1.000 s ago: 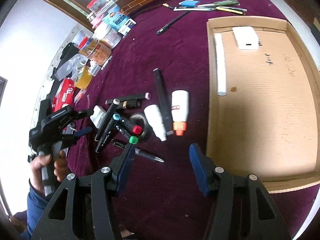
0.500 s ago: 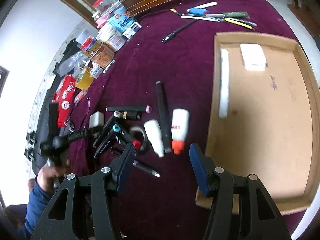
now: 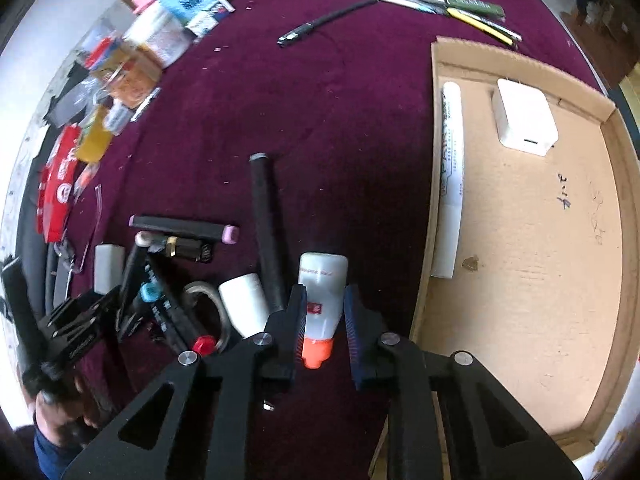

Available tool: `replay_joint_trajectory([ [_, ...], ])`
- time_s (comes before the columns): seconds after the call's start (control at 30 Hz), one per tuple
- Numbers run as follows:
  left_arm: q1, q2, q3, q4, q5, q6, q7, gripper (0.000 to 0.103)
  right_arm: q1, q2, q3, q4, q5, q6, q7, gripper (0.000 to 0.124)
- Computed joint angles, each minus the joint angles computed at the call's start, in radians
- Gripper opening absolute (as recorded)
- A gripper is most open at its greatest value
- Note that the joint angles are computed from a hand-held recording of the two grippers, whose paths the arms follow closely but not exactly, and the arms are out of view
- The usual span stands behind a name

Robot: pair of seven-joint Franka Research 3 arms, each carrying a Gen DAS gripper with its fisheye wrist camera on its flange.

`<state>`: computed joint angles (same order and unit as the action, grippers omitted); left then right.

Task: Organize rigid objects
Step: 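Grasp a white power adapter with the left tool while the right tool grasps the orange-capped white bottle, then carry the adapter in the left tool while the right tool carries the bottle to the tray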

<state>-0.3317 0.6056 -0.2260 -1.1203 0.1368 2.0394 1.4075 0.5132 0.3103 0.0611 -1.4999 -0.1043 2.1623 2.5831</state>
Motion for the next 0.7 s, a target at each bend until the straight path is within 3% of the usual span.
replay_joint_trajectory([
  [0.13, -0.018, 0.038, 0.006, 0.053, 0.015, -0.013, -0.005, 0.048, 0.015, 0.049, -0.008, 0.080, -0.041, -0.065, -0.016, 0.019],
  [0.3, -0.042, 0.081, 0.007, 0.117, 0.027, -0.043, 0.018, 0.078, 0.026, 0.077, -0.019, 0.094, -0.039, -0.071, -0.013, 0.024],
  [0.33, -0.046, 0.074, 0.011, 0.100, 0.035, -0.026, 0.017, 0.079, 0.031, 0.072, -0.021, 0.087, -0.049, -0.065, -0.010, 0.024],
  [0.37, -0.044, 0.057, 0.014, 0.064, 0.038, 0.009, 0.007, 0.078, 0.032, 0.059, -0.023, 0.065, -0.053, -0.047, 0.003, 0.024],
  [0.43, -0.033, 0.023, 0.015, -0.002, 0.041, 0.077, -0.007, 0.066, 0.033, 0.027, -0.024, 0.014, -0.060, 0.001, 0.031, 0.024],
  [0.47, -0.027, 0.008, 0.018, -0.029, 0.044, 0.105, -0.018, 0.050, 0.033, 0.015, -0.023, -0.001, -0.068, 0.011, 0.041, 0.024],
  [0.5, -0.016, -0.002, 0.018, -0.045, 0.040, 0.122, -0.026, 0.044, 0.035, -0.002, -0.022, -0.023, -0.080, 0.032, 0.052, 0.024],
  [0.57, 0.032, -0.016, -0.012, -0.075, -0.031, 0.152, -0.016, 0.044, 0.040, -0.026, -0.018, -0.045, -0.106, 0.047, 0.073, 0.024],
  [0.7, 0.060, -0.057, -0.023, -0.139, -0.069, 0.189, -0.018, 0.044, 0.038, -0.087, -0.003, -0.115, -0.137, 0.111, 0.113, 0.024],
])
